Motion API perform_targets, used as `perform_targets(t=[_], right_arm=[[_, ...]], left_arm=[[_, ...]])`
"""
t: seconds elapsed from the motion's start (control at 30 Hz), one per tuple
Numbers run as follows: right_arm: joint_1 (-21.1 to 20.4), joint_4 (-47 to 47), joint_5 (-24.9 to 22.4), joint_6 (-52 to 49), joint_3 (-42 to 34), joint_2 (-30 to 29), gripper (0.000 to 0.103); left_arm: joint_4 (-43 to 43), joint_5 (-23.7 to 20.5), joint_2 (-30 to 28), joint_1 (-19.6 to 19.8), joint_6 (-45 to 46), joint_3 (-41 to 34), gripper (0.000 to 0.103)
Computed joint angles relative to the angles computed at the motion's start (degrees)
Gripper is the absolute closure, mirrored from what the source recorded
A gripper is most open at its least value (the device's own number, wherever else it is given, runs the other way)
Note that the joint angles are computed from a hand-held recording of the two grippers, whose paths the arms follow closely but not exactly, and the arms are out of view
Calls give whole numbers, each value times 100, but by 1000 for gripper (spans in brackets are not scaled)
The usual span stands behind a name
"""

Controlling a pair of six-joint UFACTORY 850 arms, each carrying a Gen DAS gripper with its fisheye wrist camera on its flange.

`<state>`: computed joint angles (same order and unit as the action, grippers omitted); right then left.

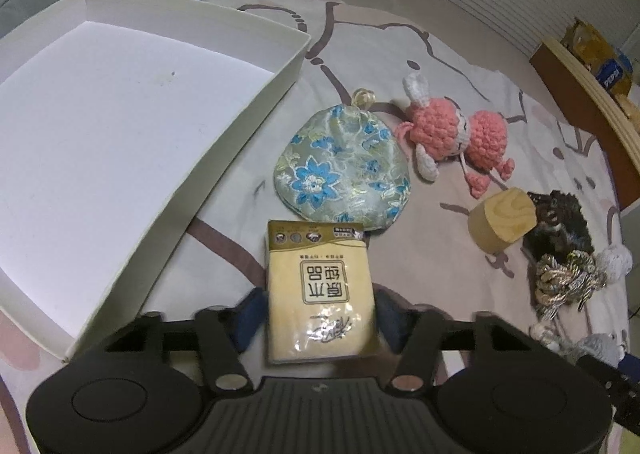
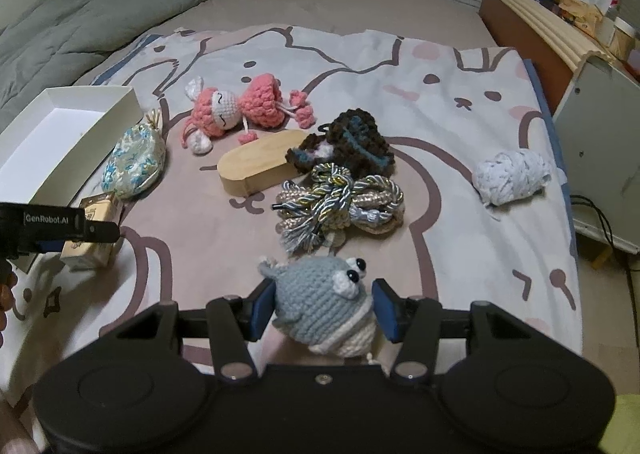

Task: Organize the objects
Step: 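Grasp the cream tissue pack with the left tool while the right tool grasps the grey crocheted mouse, then carry the tissue pack and grey mouse into the white box and release both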

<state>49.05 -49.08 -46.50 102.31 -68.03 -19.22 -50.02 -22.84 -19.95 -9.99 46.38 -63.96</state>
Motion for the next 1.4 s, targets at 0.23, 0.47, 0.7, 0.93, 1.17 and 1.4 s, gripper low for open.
perform_targets(t=[0.23, 0.47, 0.7, 0.93, 1.17, 1.4], right_arm=[[47, -46, -62, 243, -16, 53, 50], [252, -724, -503, 1252, 21, 291, 50], [468, -1259, -1089, 1908, -171, 314, 50], [597, -1703, -1434, 2209, -639, 52, 50], [533, -1851, -1351, 2141, -1268, -388, 50], [433, -1908, -1060, 2123, -2021, -987, 50]], left_arm=[[-383, -161, 155, 31, 809, 98, 51], [-1759, -364, 648, 83, 2743, 352, 51], [-2567, -665, 979, 266, 3947, 368, 51], [-2645, -1043, 1047, 549, 4202, 138, 51], [-2564, -978, 959, 831, 4295, -214, 51], [-2422, -779, 745, 1118, 4212, -608, 51]])
